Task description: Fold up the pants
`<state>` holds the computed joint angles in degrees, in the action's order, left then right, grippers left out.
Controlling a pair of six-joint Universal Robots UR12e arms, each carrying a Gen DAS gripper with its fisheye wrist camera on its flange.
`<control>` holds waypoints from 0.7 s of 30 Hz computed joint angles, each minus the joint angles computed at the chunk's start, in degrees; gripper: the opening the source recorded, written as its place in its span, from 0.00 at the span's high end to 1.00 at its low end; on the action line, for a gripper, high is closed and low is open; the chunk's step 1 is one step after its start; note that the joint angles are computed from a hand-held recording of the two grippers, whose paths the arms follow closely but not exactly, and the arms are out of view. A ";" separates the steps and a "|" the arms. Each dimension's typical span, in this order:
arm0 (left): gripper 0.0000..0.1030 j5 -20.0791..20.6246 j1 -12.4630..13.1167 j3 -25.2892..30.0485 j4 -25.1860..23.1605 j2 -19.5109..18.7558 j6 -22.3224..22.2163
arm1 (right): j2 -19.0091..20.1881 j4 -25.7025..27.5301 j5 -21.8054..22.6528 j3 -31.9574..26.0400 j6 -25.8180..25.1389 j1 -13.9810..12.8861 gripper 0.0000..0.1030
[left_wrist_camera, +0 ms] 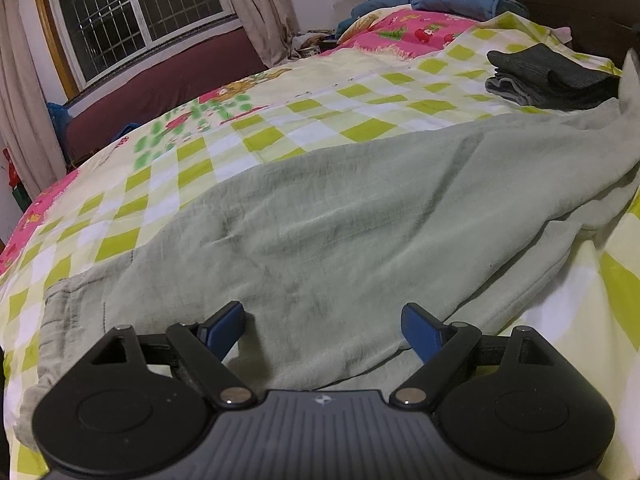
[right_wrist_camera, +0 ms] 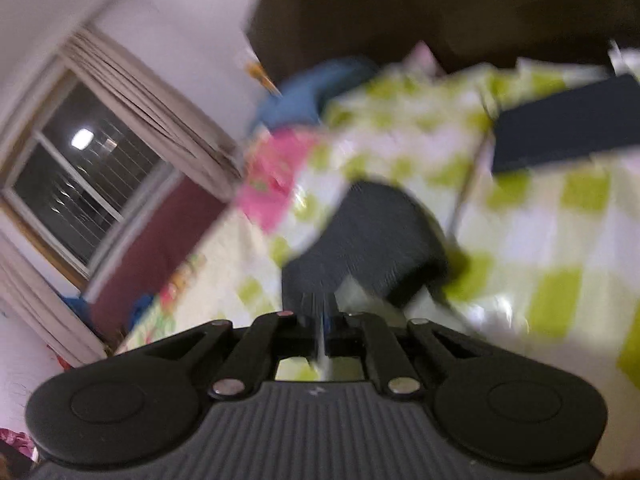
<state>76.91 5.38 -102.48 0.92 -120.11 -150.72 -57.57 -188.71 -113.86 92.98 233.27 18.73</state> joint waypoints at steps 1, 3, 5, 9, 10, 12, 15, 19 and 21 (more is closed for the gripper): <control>0.05 0.05 0.00 0.02 -0.02 -0.01 0.05 | -0.42 4.17 0.72 0.18 0.48 -0.35 0.95; 0.05 0.03 0.00 0.03 0.01 -0.03 -0.03 | -1.28 13.10 2.68 0.89 5.53 -1.03 0.95; 0.04 0.11 -0.01 0.02 0.05 -0.04 0.06 | -1.59 14.46 6.16 2.24 9.78 -1.63 0.95; 0.04 0.05 0.03 0.06 0.00 -0.09 0.01 | -1.89 13.38 10.93 3.50 15.32 -2.24 0.89; 0.03 0.08 0.03 0.04 0.05 -0.08 0.05 | -2.02 13.80 10.45 3.45 15.17 -2.19 0.86; 0.03 0.00 0.05 0.06 0.09 -0.09 0.04 | -2.58 14.34 7.79 3.77 15.46 -1.77 0.80; 0.04 -0.83 0.12 0.10 0.26 0.01 -0.05 | -3.34 13.86 5.96 4.63 16.30 -1.44 0.73; 0.04 -2.54 -0.14 -0.33 2.16 0.49 1.35 | -4.18 19.68 5.74 4.40 16.62 -1.20 0.69; 0.04 -3.93 -0.43 -0.42 2.78 0.83 1.74 | -4.02 20.16 6.79 4.46 17.33 -1.53 0.70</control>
<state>72.99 4.95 -102.89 3.69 -119.29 -148.98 -61.59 -168.55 -107.07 97.44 250.60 17.19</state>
